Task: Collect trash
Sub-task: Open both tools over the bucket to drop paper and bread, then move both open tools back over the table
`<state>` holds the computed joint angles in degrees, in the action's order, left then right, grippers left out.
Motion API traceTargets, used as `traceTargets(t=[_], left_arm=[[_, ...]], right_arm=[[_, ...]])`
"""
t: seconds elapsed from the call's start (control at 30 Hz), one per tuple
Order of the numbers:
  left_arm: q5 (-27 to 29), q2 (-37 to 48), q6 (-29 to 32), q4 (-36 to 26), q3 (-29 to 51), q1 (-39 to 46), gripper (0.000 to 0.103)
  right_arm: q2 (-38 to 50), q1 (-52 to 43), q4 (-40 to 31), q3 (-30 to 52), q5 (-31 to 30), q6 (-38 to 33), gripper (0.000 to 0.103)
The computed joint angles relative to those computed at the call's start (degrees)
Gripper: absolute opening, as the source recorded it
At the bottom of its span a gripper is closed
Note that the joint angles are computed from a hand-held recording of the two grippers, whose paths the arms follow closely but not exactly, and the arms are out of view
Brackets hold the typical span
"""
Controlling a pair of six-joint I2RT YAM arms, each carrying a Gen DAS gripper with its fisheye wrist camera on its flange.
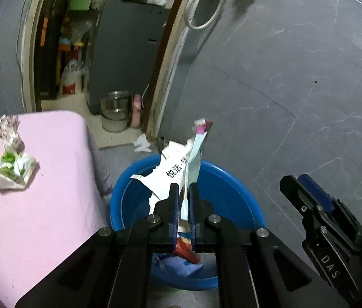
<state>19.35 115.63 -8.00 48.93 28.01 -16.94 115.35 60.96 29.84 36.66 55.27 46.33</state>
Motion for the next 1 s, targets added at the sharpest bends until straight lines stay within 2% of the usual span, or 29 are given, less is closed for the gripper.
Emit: traceTargets(t=[0.1,0.17,0.33,0.4,0.47,0.6,0.67,0.73,0.87,0.93,1.0], left_arm=[[0.4,-0.1,0.3,-1.3,0.3,0.6,0.011],[1.0,0.0,0.1,-0.9,0.1,1.2,0.025],[1.4,-3.5,-0.6,0.5,-3.0,2.3,0.029],[1.5,-5.6,-0.2,0.8,-4.4,3.5,0.034],[1.4,-8.4,-0.5,1.5,-6.4,4.4,0.044],[2.0,-13.5,0.7,2.2,-9.2,8.0,0.050],[2.3,-16.6,1.7,1.9,-10.7,10.3,0.059],[3.4,-19.7,2.6,1.4,-12.1,12.8,0.063],[5.3,-24.5,4.0,0.6,-13.9,18.2,0.082],[6.8,-26.8,4.8,1.4,-15.6,21.2,0.089],[8.0,-28.3,5.6,1.6,-16.3,23.9,0.094]], right_arm=[[-0.4,-0.6,0.2,-0.3,-0.7,0.1,0.039],[-0.8,-0.2,0.1,-0.5,0.0,0.4,0.041],[-2.0,0.3,0.6,-0.7,1.4,-0.4,0.051],[-2.6,0.6,1.2,-0.6,2.2,-1.3,0.054],[-3.4,1.2,2.2,-0.6,3.4,-2.5,0.056],[-4.1,2.2,4.8,-0.1,5.7,-5.3,0.072],[-4.4,3.0,6.6,0.1,7.0,-7.0,0.075],[-4.5,3.6,8.7,0.6,8.0,-9.1,0.081],[-4.1,4.2,12.8,2.1,8.7,-13.3,0.090],[-3.5,4.5,14.4,3.1,8.9,-15.0,0.103],[-2.8,4.8,16.5,4.1,9.0,-17.0,0.103]])
